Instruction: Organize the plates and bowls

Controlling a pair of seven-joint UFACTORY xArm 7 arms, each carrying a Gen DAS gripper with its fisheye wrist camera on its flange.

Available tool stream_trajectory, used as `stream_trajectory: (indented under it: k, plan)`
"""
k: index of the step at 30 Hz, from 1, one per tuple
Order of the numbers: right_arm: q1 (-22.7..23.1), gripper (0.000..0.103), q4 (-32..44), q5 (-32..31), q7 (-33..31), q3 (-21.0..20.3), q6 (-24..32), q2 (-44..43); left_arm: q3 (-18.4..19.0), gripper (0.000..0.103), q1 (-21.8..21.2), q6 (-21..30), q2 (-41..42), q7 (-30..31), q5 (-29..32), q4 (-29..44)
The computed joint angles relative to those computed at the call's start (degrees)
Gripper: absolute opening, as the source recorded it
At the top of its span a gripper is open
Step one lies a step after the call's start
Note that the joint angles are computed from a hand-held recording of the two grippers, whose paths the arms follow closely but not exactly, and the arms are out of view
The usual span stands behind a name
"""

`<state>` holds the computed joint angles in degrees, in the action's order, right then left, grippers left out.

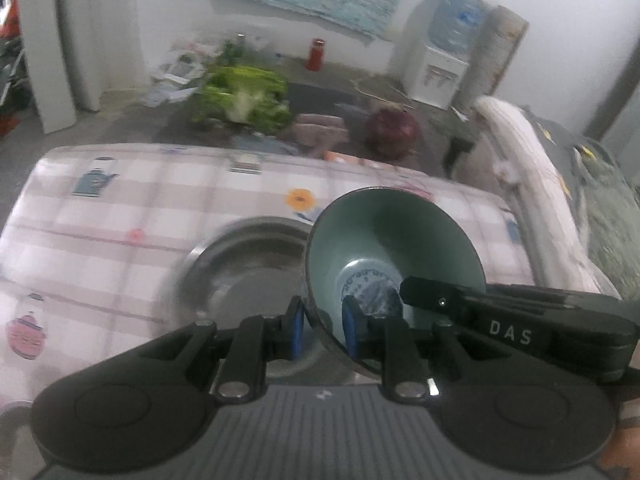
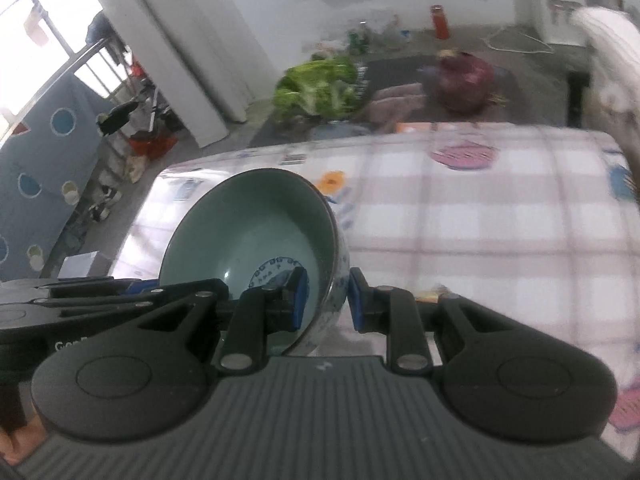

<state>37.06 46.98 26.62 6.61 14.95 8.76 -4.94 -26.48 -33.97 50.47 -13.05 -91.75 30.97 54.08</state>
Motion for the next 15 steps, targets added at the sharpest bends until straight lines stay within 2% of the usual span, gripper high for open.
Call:
stream_trajectory:
  k: [5,11,15]
  plan:
    - [-0.4,0.021,6.5,-3.6,2.6,2.2,0.6,7.9,1.9,0.021,1.4,0.0,-3.3,2.1,-2.9,-4.7]
    - [1.5,0.021,10.4,-19.4,15.2,0.7,1.4,14.2,3.6,0.021,3.1,-3.2,-2.5,6.4,-7.1,-8.5]
    - [2.0,0.019,10.7,-25.1,19.5,0.0,0.7,15.9,3.4,0.020,3.5,-5.0,-3.1,6.3,-8.2,-11.1]
